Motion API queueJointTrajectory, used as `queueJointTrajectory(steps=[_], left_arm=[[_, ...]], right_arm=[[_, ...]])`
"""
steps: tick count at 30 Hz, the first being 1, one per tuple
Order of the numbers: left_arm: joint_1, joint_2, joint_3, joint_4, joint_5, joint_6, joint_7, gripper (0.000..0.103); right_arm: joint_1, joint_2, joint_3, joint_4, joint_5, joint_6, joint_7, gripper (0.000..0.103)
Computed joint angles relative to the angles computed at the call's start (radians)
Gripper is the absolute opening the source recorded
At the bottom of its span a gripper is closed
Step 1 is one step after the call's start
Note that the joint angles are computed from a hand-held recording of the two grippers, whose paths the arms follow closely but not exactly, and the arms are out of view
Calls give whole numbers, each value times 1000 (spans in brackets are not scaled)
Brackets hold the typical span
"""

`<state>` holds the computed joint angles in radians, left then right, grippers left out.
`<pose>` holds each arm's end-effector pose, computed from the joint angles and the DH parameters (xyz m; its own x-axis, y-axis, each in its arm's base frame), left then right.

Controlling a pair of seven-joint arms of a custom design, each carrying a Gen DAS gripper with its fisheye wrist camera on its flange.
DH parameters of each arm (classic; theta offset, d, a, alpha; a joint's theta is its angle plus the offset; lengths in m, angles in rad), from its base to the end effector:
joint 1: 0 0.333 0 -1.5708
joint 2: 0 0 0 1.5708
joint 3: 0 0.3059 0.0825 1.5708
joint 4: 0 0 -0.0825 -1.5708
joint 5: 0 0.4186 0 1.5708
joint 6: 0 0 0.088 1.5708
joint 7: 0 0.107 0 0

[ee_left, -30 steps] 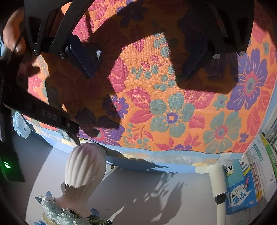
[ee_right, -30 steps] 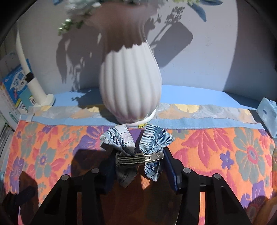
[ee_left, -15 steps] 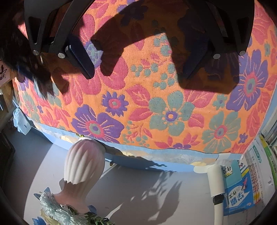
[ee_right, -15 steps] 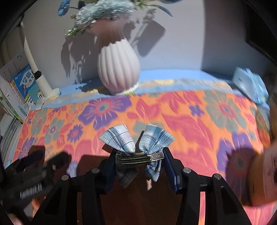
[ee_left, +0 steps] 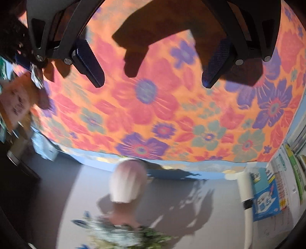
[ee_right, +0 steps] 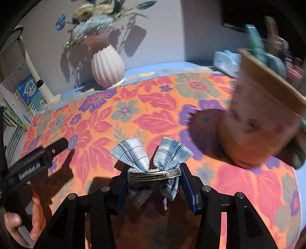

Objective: Organize soft objects
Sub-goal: 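Lift and carry the plaid bow to the glass bowl with the right gripper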

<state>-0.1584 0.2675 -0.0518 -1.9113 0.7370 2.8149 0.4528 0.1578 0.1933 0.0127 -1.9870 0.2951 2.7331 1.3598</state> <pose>0.6569 -0.1717 0.3913 0.2348 -0.9641 0.1239 -0.7038 -0.2565 -0.6625 0.6527 0.1008 0.3991 0.1785 -0.9750 -0.1324 -0.8431 -0.0821 -0.5314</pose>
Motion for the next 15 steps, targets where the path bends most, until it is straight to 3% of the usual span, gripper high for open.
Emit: queueJointTrajectory(steps=[15], left_arm=[[-96, -147, -85, -37, 213, -89, -239, 102]], right_arm=[[-94, -262, -61, -246, -18, 158, -13, 49]])
